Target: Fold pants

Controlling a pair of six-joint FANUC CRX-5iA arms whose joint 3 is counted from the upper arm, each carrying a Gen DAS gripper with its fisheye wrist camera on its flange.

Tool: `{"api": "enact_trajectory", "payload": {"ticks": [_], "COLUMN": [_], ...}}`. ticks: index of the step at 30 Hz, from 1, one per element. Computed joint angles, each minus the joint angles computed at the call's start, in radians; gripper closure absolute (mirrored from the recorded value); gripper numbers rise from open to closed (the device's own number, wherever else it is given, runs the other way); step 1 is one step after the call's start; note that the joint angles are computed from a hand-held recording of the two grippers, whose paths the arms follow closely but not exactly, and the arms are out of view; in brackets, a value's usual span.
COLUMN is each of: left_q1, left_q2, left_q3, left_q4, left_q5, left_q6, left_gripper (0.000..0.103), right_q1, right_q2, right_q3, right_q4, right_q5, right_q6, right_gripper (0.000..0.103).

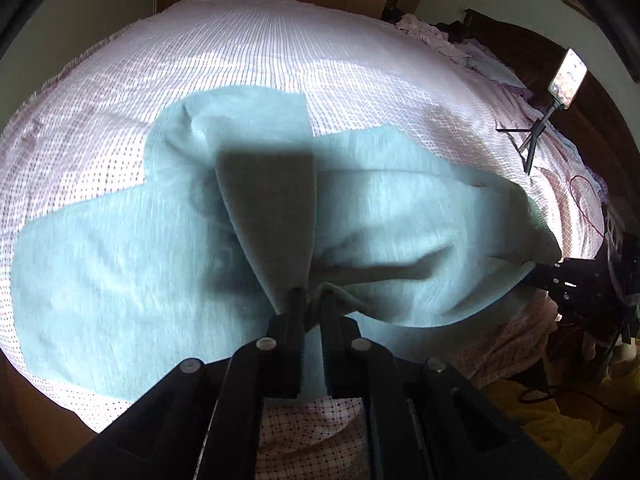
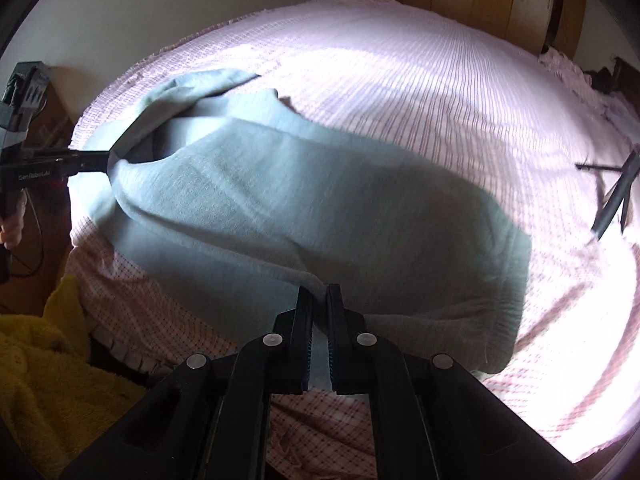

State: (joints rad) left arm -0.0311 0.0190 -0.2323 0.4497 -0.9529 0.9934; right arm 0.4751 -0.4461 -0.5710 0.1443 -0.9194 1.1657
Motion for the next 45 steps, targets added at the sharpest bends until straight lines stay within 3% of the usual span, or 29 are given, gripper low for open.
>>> {"api": "enact_trajectory", "payload": {"ticks": [3, 8, 12, 14, 19, 24, 26, 31, 32, 34, 37, 45], "left_q1": [0.001, 0.015, 0.040, 0.044, 0.030, 0.011, 0.005, -0.019, -0.023, -0.017, -0.003, 0.050], "left_q2": [0.002, -0.002, -0.026, -0.031, 0.002, 0.044, 0.053, 0.084, 0.084, 0.081, 0.054, -0.046], "left_q3": [-0.013, -0.025, -0.058, -0.061, -0.029, 0.001, 0.005, 0.026, 0.025, 0.015, -0.002, -0.066], "left_q4": [-0.021, -0.031, 0.027, 0.040, 0.020, -0.003, -0.010, -0.040, -0.043, -0.016, 0.005, 0.058], "left_q5": [-0.002, -0.037, -0.022, -0.002, 0.024, 0.028, 0.034, 0.054, 0.059, 0.055, 0.060, 0.028], "left_q6": [0.043, 0.079, 0.066, 0.067, 0.106, 0.167, 0.178, 0.228, 0.234, 0.215, 0.195, 0.145], "left_gripper": [0.094, 0.075, 0.066, 0.060, 0.059, 0.059, 0.059, 0.061, 0.072, 0.097, 0.098, 0.098], "right_q1": [-0.030, -0.098, -0.096, -0.092, -0.130, -0.213, -0.246, -0.291, -0.293, -0.288, -0.263, -0.197], "right_q2": [0.026, 0.052, -0.004, -0.052, -0.135, -0.126, -0.116, -0.075, -0.071, -0.077, -0.119, -0.238], "right_q3": [-0.004, 0.024, 0.015, 0.002, -0.047, -0.062, -0.054, -0.034, -0.034, -0.037, -0.054, -0.080], "right_q4": [-0.048, -0.152, -0.143, -0.130, -0.113, -0.145, -0.184, -0.230, -0.229, -0.214, -0.168, -0.044], "right_q5": [0.016, -0.002, -0.044, -0.063, -0.059, -0.047, -0.023, 0.015, 0.018, 0.021, 0.021, -0.026], "right_q6": [-0.011, 0.014, -0.039, -0.081, -0.249, -0.362, -0.346, -0.319, -0.326, -0.339, -0.375, -0.427], "right_gripper": [0.103, 0.098, 0.080, 0.076, 0.059, 0.059, 0.059, 0.060, 0.063, 0.087, 0.100, 0.103]}}
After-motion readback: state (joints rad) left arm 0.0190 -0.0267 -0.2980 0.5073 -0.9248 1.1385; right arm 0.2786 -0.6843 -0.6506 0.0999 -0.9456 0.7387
